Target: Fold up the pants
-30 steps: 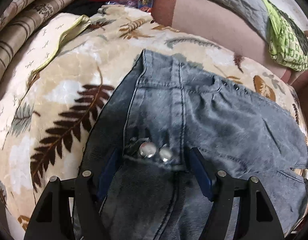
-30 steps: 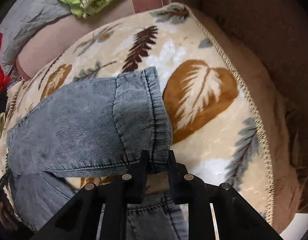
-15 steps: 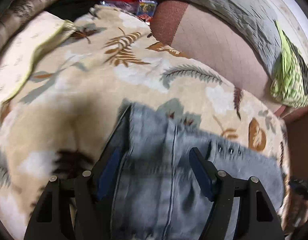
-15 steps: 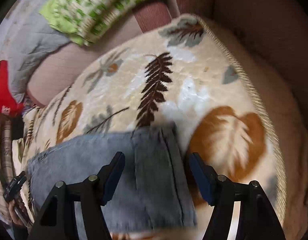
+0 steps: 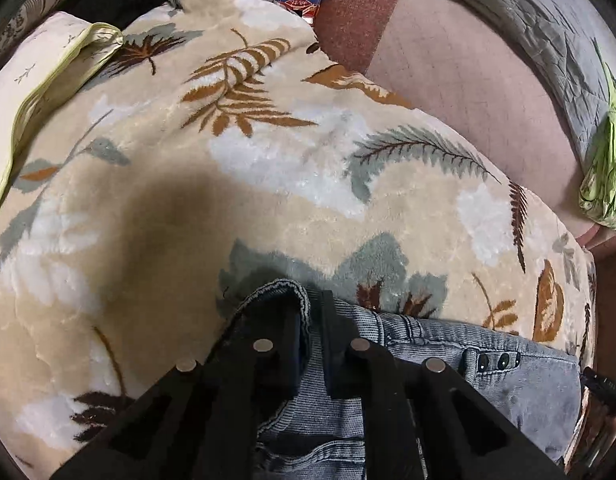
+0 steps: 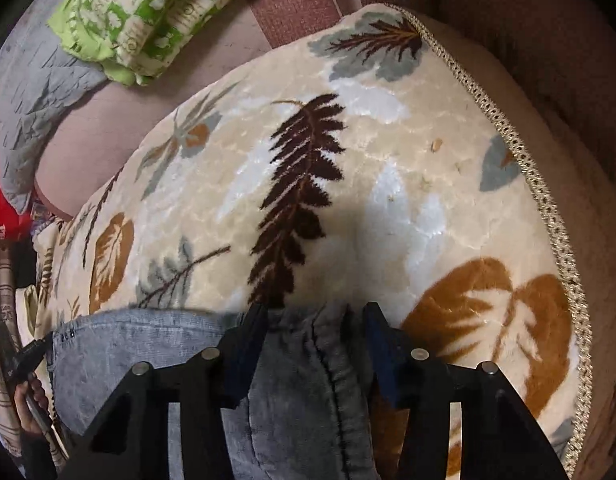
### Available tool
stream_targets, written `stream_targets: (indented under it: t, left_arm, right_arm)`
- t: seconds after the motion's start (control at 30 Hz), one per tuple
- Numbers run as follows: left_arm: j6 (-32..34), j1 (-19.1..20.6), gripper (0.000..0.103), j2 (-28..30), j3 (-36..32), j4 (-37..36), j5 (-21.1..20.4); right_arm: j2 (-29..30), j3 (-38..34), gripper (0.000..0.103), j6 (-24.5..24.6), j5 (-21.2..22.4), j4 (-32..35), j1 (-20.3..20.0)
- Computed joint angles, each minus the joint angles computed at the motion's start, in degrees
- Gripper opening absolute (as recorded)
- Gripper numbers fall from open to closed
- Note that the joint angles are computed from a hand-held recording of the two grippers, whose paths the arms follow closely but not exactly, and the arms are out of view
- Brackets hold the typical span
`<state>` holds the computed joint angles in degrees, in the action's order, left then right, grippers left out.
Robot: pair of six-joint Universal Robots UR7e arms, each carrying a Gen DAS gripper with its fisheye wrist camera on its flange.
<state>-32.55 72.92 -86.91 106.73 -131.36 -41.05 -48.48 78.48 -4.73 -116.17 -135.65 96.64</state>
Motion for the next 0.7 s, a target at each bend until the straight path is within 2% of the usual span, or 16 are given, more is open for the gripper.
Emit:
stream_targets:
  t: [0.1,0.13,0.17,0.2,0.23,0.37,0.43,0.5,0.53,0.63,0.7]
  left_arm:
    - [0.2,0.1,0.015,0.4,-0.3,0.1,-0.3]
    - [0.0,-0.1,0.014,0.6,-0.6,0.5,0.1]
    - [0.0,-0.3,0.014,1.1,-1.0,1.4,0.9]
    - [-0.1,-0.5,0.007,1.6,-1.3,2.0,2.0]
    - [-0.7,-0.8,0.004,1.7,-1.4,3.3,3.1]
    - [-1.3,-1.4,0.002,1.5,-1.5,4.1,3.8]
    - [-1.2,-1.1,0.002,1.5,-1.9,4.8,3.0]
    - [-1.2,-0.9,0.002,1.3,-1.6,3.6,3.0]
    - [-1.5,-0.5,0.003,1.2,-1.6,2.9,2.0]
    - [-1.5,-0.3,0.003,1.3,-1.4,2.5,2.0]
    - [-1.0,-0.7,0.003,1.7,-1.3,2.5,3.3]
  right_arm:
    - [1.5,-1.2,0.051,-1.1,-1.5,1.0,0.5]
    - [1.9,-1.6,0.043,-1.4,-2.6,1.3,0.7]
    - [2.1,-1.8,0.029,-1.5,-4.1,1.4,1.0]
    - [2.5,-2.2,0.024,-1.6,-5.7,1.6,1.3]
    - [2.4,-2.2,0.019,-1.7,-5.9,1.9,1.3]
    - [1.5,-1.5,0.018,-2.6,-6.0,0.9,2.3]
    - [1.0,-1.6,0.022,-1.9,-5.1,2.0,2.3]
    - [0.3,-1.3,0.048,-1.0,-4.2,2.2,2.0]
    - [-0.4,-0.7,0.072,0.0,-2.8,1.9,1.6]
    - [-0.8,-0.2,0.072,0.9,-0.7,1.2,1.0]
    - [-0.1,-0.8,0.058,0.4,-0.4,2.3,0.9]
